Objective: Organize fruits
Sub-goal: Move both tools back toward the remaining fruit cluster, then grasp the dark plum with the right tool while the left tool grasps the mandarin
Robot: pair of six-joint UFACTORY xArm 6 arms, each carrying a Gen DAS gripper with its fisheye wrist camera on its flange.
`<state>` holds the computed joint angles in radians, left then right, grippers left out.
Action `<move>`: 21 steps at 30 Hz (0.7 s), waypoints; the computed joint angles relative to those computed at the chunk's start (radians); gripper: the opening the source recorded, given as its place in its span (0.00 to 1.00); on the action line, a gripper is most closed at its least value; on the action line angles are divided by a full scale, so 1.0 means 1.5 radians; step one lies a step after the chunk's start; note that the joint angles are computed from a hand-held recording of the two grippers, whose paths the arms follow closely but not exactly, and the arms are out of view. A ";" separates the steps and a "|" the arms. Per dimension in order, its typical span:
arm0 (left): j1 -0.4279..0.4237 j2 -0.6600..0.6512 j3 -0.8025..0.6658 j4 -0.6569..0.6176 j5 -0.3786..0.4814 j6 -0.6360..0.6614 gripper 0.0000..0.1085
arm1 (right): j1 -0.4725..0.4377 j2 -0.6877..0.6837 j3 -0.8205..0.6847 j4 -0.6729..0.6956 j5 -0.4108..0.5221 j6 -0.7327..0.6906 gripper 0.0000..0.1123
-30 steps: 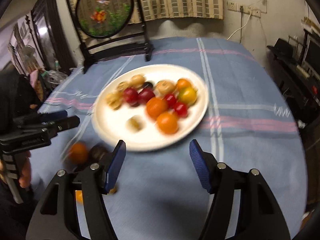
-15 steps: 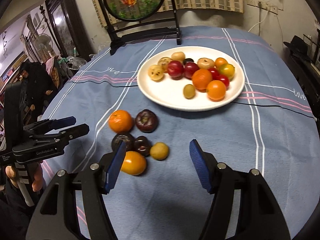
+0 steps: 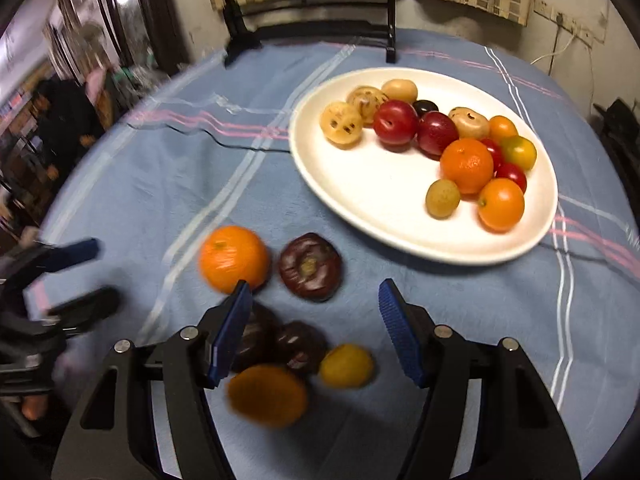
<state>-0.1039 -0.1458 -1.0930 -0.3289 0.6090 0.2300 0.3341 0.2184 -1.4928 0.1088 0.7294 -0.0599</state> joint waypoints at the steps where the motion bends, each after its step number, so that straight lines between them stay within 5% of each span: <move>1: 0.003 0.000 0.000 -0.004 0.000 0.004 0.66 | 0.001 0.012 -0.014 0.001 0.009 -0.004 0.59; 5: 0.013 0.005 -0.003 -0.024 0.002 0.021 0.66 | 0.002 0.041 -0.044 -0.020 0.021 0.009 0.59; 10: 0.010 0.012 -0.011 -0.035 0.010 0.032 0.66 | 0.008 0.068 -0.066 -0.027 0.022 -0.004 0.38; 12: 0.004 0.017 -0.017 -0.027 0.012 0.028 0.66 | 0.003 0.059 -0.060 0.026 0.021 -0.018 0.38; 21: -0.046 0.115 -0.139 -0.004 0.053 0.027 0.67 | -0.023 -0.134 0.159 0.050 -0.086 -0.007 0.38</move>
<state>-0.1734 0.0274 -1.3019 -0.3347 0.6882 0.2707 0.2991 0.0174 -1.2541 0.1838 0.6001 -0.0700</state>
